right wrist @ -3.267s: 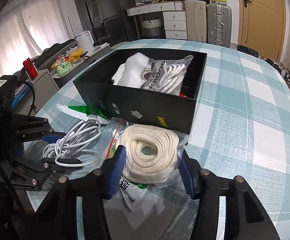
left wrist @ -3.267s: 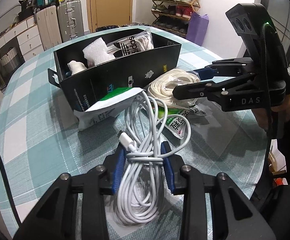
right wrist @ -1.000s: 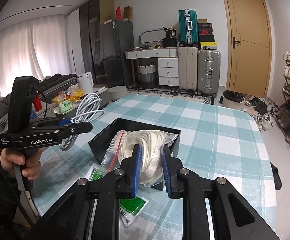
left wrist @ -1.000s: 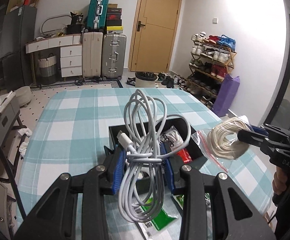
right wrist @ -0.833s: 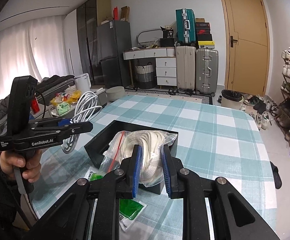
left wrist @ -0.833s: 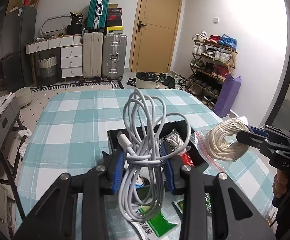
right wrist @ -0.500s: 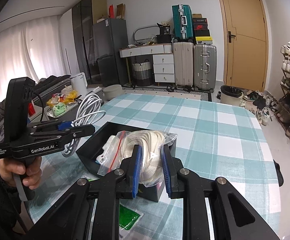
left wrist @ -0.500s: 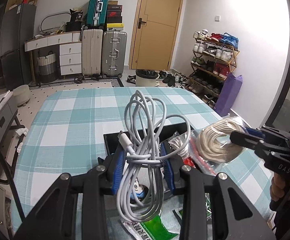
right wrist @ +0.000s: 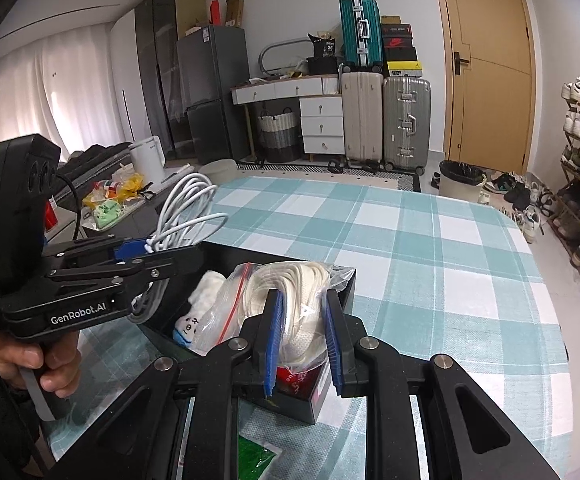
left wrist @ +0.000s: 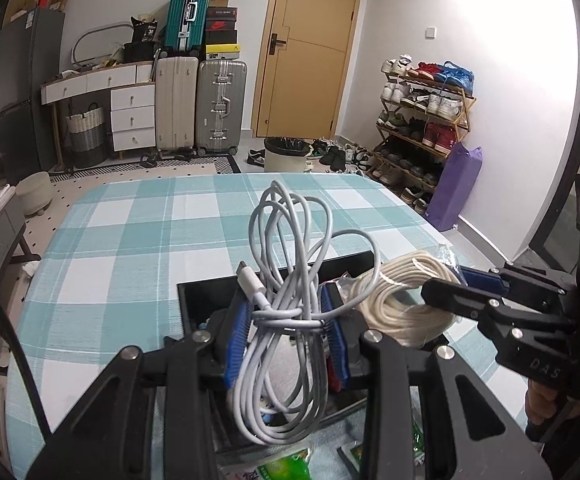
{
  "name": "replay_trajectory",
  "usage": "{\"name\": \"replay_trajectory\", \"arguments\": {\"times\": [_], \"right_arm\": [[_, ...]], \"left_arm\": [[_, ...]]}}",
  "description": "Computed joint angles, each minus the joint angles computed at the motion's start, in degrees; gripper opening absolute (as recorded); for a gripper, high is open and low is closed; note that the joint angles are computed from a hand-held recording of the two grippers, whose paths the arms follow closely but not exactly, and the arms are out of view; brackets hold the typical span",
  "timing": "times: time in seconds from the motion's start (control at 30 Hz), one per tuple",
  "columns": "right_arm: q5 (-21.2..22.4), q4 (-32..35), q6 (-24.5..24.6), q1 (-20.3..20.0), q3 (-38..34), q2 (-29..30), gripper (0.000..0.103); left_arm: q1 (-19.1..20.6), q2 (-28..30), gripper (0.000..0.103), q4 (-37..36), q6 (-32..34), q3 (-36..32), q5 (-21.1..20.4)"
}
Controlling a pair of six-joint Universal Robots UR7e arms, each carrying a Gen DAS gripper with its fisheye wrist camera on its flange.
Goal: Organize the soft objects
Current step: 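Carry the white cable and rope bag over the black box with both tools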
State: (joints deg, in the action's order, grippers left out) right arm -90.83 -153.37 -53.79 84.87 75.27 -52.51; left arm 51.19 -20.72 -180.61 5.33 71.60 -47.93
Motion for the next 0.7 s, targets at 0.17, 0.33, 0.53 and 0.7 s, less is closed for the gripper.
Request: {"name": "replay_trajectory", "arguments": {"times": [0.17,0.33,0.53,0.7], "right_arm": [[-0.4,0.6,-0.1,0.1,-1.0,1.0,0.020],[-1.6,0.9,-1.1,0.2,-1.3,2.1,0.020],[-3.0,1.4,-2.3,0.3,-2.2,3.7,0.020],[-4.7,0.5,-3.9,0.5,-2.4,4.8,0.020]], "left_arm": [[0.2,1.8,0.034,0.5,0.9,-2.0,1.0],[0.6,2.9,0.034,0.7,1.4,-3.3,1.9],[0.7,3.7,0.035,1.8,2.1,-3.9,3.5],[0.7,3.8,0.035,5.7,1.9,-4.2,4.2]]}}
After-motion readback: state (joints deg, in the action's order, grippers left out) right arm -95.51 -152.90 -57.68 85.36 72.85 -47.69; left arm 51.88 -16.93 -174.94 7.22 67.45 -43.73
